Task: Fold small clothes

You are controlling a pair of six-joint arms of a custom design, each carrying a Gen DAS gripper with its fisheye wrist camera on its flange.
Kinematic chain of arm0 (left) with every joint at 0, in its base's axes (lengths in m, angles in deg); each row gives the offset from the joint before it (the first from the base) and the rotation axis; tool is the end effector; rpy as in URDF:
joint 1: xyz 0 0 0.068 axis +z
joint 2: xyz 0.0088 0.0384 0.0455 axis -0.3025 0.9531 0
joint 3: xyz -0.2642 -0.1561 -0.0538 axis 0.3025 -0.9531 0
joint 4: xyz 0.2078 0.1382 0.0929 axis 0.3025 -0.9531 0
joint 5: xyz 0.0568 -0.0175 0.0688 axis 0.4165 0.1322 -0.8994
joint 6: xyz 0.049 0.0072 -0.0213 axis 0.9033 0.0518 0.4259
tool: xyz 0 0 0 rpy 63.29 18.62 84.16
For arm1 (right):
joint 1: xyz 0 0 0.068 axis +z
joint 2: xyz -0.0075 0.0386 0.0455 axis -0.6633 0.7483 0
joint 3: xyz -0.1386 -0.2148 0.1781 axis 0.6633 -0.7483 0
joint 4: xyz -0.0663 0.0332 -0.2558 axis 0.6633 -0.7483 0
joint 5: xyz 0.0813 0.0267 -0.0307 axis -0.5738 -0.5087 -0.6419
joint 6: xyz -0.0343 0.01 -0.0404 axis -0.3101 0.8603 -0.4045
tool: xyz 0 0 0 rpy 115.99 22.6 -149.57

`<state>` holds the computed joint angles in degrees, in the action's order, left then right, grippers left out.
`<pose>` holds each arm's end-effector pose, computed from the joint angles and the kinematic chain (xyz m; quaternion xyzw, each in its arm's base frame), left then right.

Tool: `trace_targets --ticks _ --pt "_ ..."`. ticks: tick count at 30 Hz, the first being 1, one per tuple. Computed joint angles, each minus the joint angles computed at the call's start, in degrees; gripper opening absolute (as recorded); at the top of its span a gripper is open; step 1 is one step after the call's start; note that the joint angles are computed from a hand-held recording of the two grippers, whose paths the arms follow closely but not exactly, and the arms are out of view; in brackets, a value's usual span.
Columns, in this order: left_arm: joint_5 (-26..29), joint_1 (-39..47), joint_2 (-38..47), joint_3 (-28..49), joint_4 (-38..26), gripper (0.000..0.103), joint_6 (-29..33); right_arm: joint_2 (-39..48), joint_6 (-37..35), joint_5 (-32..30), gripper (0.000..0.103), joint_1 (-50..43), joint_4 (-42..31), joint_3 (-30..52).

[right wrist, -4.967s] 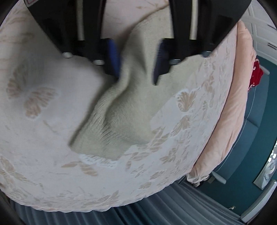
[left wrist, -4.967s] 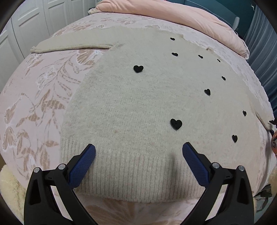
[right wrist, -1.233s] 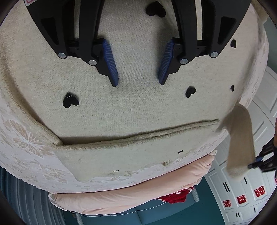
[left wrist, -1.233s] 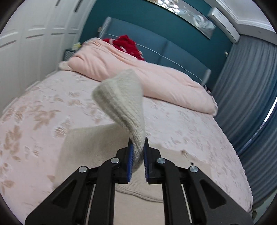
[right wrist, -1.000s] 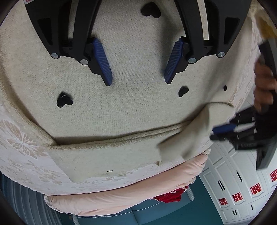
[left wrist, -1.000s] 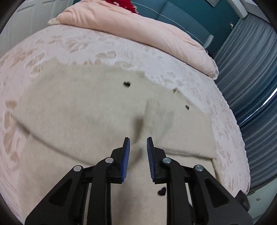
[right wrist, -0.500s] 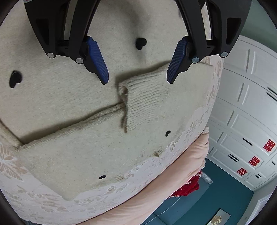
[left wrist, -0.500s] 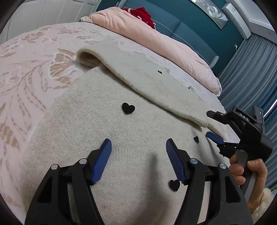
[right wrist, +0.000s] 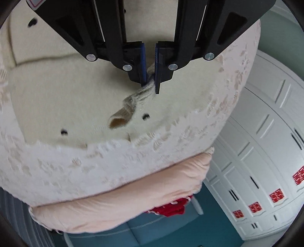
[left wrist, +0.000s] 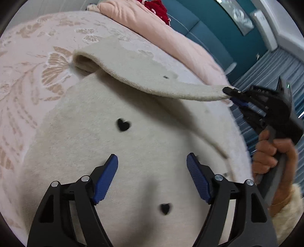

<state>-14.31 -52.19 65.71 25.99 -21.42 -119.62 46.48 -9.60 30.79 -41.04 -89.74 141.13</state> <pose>0.1498 -0.1021 0.2189 -0.1741 0.8707 -0.3208 0.3297 0.3111 0.0191 0.3331 -0.0146 0.9026 0.2521 0.3487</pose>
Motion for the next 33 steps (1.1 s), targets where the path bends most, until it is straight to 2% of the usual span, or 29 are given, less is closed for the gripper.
trace_targets --ticks 3,4,5,8,10,12,14,15,16,17,18,19,21,23,25,27,29,31,32,33 --pt "6.0 7.7 1.9 4.9 1.7 0.083 0.2 0.4 -0.8 -5.6 0.007 -4.4 -0.6 9.8" --pt "7.6 9.7 4.0 6.4 2.5 0.083 0.6 0.7 -1.1 -6.2 0.007 -6.0 -0.3 11.7" --pt "9.4 11.8 6.7 7.8 3.2 0.083 0.6 1.3 -2.1 -5.2 0.007 -7.4 -0.3 12.7" --pt "19.5 19.0 17.0 10.3 8.6 0.083 -4.0 7.2 -4.8 -3.5 0.007 -13.0 -2.4 12.0" --pt "21.4 22.0 22.7 10.1 14.1 0.080 -9.4 12.5 -5.2 -4.6 0.007 -16.2 -4.1 10.4" --pt "19.9 23.9 26.5 11.3 14.6 0.076 -12.2 14.0 -6.9 -4.3 0.007 -17.2 -3.6 7.9" --pt "18.9 25.5 28.9 13.4 13.0 0.074 -11.7 14.1 -7.9 -4.6 0.007 -17.3 -2.5 6.4" --pt "18.0 25.9 29.6 14.7 11.5 0.069 -10.7 14.4 -8.1 -4.7 0.007 -17.0 -2.4 6.8" --pt "15.9 25.8 29.8 16.5 9.0 0.056 -9.0 14.4 -8.1 -4.8 0.007 -16.7 -2.4 7.1" --pt "14.3 25.9 29.7 17.9 7.1 0.050 -7.0 14.7 -8.1 -5.4 0.007 -16.5 -2.8 8.2" --pt "12.0 25.5 29.4 19.6 5.0 0.032 -4.4 14.3 -7.9 -6.4 0.007 -16.5 -2.6 9.0" --pt "9.7 25.2 28.9 21.0 3.2 0.023 -1.6 13.2 -7.6 -8.3 0.007 -16.8 -1.5 9.1" --pt "4.0 24.2 27.2 21.9 1.0 0.021 3.1 9.4 -6.5 -13.0 0.007 -18.5 3.4 6.6" --pt "-1.6 22.8 27.1 21.6 -0.5 0.018 7.1 8.4 -8.1 -12.1 0.007 -19.8 6.8 2.9" --pt "-2.1 23.0 29.0 20.0 0.0 0.017 8.7 14.6 -12.8 -5.2 0.007 -19.3 2.0 2.6" --pt "-1.8 23.1 30.6 17.4 1.5 0.016 8.2 19.8 -14.4 0.8 0.007 -19.2 0.7 1.0" --pt "-2.5 22.8 30.1 13.0 7.7 0.016 8.8 18.7 -12.6 -3.3 0.007 -21.4 4.1 -2.5" --pt "-4.8 21.6 29.4 10.7 10.9 0.016 10.5 16.4 -10.5 -7.6 0.007 -23.1 6.6 -4.4" --pt "-5.7 21.1 29.9 10.4 12.2 0.016 10.6 15.7 -10.3 -7.7 0.007 -23.3 8.7 -5.8" --pt "-6.1 20.8 29.8 10.0 12.7 0.016 10.4 16.4 -11.2 -5.3 0.007 -22.8 8.8 -6.0"
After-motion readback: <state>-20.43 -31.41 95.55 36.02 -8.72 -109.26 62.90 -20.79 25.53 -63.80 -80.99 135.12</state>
